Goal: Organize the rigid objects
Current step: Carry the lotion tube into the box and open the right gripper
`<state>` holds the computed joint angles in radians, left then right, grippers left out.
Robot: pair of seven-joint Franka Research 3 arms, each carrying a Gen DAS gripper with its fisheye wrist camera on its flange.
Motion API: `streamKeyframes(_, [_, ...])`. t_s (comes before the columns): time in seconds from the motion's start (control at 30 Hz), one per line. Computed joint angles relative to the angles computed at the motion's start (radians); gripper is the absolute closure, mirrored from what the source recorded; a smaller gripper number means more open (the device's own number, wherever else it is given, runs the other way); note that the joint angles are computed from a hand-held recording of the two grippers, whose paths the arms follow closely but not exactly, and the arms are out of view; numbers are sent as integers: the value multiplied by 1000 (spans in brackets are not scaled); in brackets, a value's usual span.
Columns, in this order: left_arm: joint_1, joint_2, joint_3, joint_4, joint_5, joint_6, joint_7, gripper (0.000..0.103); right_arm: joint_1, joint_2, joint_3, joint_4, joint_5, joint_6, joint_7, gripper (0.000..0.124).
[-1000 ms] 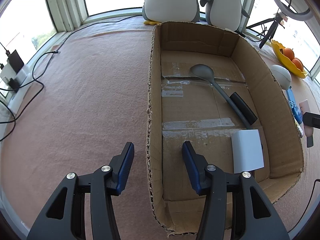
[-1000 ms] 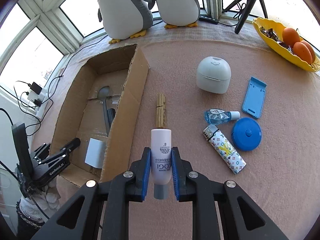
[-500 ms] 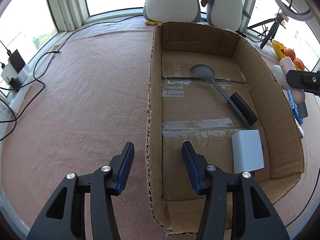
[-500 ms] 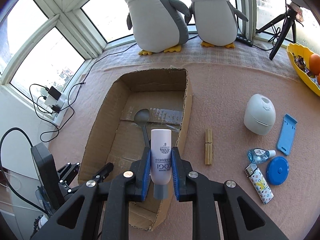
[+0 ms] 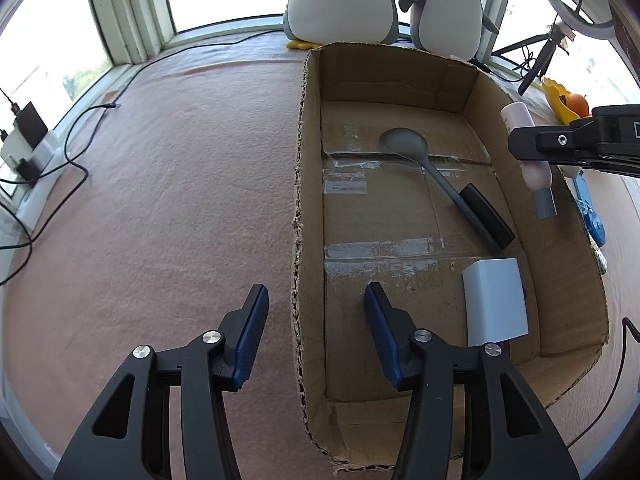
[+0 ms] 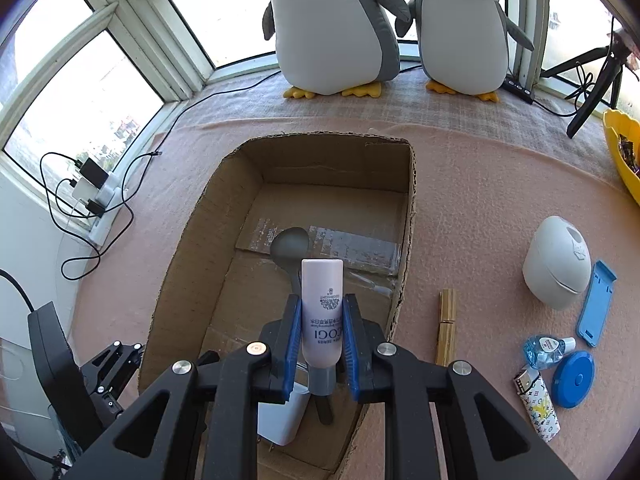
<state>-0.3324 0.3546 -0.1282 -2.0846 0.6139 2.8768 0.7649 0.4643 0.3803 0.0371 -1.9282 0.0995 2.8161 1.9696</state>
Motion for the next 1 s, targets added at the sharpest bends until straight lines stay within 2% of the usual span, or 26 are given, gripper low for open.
streamKeyframes(0.27, [-4,3,1,5,0,-4,0,52,0,4,0,4,-8,9,-10,105])
streamKeyframes(0.33, [-7,5,1,9,2,-8,-3,52,-9,1,11,1,7,16,-30,97])
streamKeyframes(0.47, [-10,7,1,13,4,-14,-9,52,27,-10,-25,-10,-46,21,-2,94])
streamKeyframes(0.6, [-11,6,1,13,7,-15,-12,52,26,-34,-25,-40,-58,43,4,87])
streamKeyframes(0.73, [-9,3,0,11,8,-18,-12,52,40,-81,-52,-97,-110,71,37,84])
streamKeyframes(0.87, [-8,3,-1,11,8,-18,-11,52,7,-151,-39,-186,-108,113,26,76])
streamKeyframes(1.0, [-7,2,-1,9,9,-18,-10,52,-4,-222,-70,-272,-185,128,84,74])
